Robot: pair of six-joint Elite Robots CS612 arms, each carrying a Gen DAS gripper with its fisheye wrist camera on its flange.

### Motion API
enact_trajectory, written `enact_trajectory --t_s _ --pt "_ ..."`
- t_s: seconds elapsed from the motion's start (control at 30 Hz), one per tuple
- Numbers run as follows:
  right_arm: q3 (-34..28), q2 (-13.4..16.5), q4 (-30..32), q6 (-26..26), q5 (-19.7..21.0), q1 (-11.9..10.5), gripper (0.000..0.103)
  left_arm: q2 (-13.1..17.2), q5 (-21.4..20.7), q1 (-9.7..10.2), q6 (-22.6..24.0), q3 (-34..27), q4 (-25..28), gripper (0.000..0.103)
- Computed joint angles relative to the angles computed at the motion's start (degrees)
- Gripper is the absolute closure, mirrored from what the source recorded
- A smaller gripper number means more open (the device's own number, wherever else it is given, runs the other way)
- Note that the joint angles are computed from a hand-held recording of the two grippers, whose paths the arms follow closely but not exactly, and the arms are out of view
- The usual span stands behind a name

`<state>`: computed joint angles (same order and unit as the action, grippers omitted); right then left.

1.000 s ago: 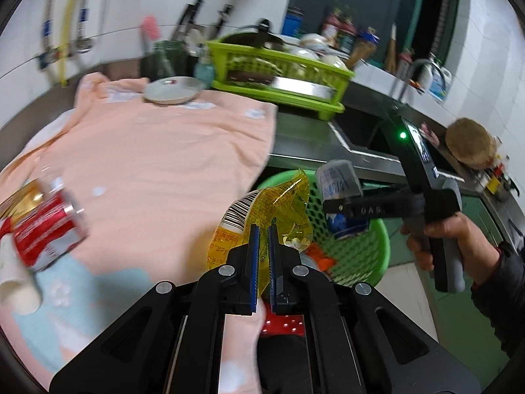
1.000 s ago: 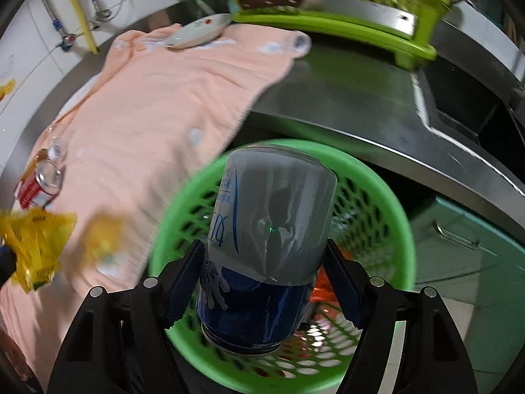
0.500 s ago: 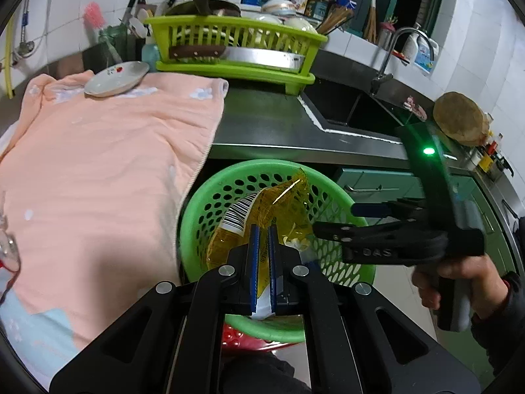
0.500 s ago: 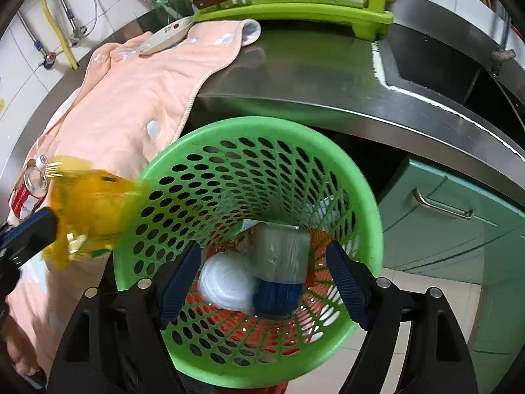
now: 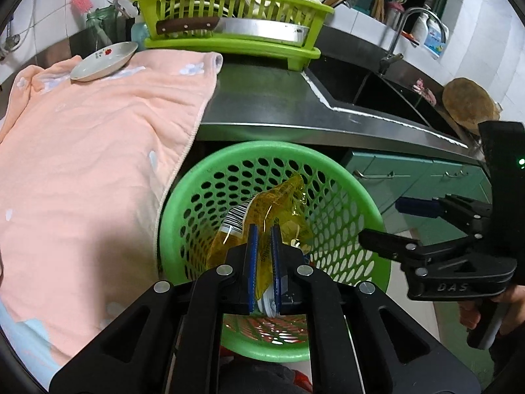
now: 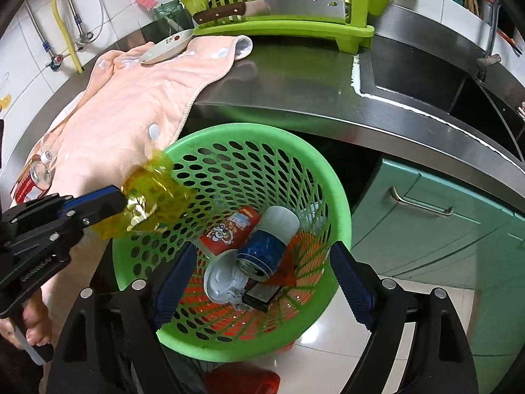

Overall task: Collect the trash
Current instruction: 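Carry the blue can and yellow bag over the green basket and release both, then move both open grippers back to the red cans and white paper cup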

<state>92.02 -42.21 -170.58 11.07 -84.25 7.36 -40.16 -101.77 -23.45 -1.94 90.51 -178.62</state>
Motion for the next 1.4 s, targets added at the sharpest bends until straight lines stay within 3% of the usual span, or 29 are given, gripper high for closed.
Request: enact_trajectory --t_s 0.07,0.13,0.3,0.6,0.83,0.93,1.13,1.4 --pt "0.4 -0.1 -0.4 0.3 0.3 -0.1 0.022 -0.2 0.2 -0.06 0.0 0.4 0.0 0.074" --pt "0.6 -0.2 -0.6 0.4 0.3 -0.1 0.022 -0.3 1.1 -0.09 -0.2 0.9 -1.1 0.066" --pt "0.7 -0.3 -0.4 -0.1 0.3 0.1 0.022 -1.3 1.0 0.42 -0.8 2.4 -2.7 0.066" --pt "-0.6 -0.2 -0.7 -2.9 2.3 1.4 0.021 -4.4 4.0 2.52 -3.4 7.0 -7.7 0.055" --pt "-3.5 0.2 0.4 -7.4 4.2 3.5 0.02 -6.7 6.6 4.44 -5.0 10.5 -10.9 0.052" --pt "-5.0 0.5 0.9 -9.6 5.0 4.5 0.02 -7.5 8.1 5.39 -6.3 12.1 -12.4 0.045" --pt "-8.5 1.6 2.9 -14.1 6.8 6.5 0.019 -8.8 10.1 7.88 -9.7 14.8 -14.9 0.045" --pt "-13.5 3.5 6.2 -19.4 8.0 9.2 0.017 -10.2 16.0 11.01 -13.0 17.6 -16.8 0.041"
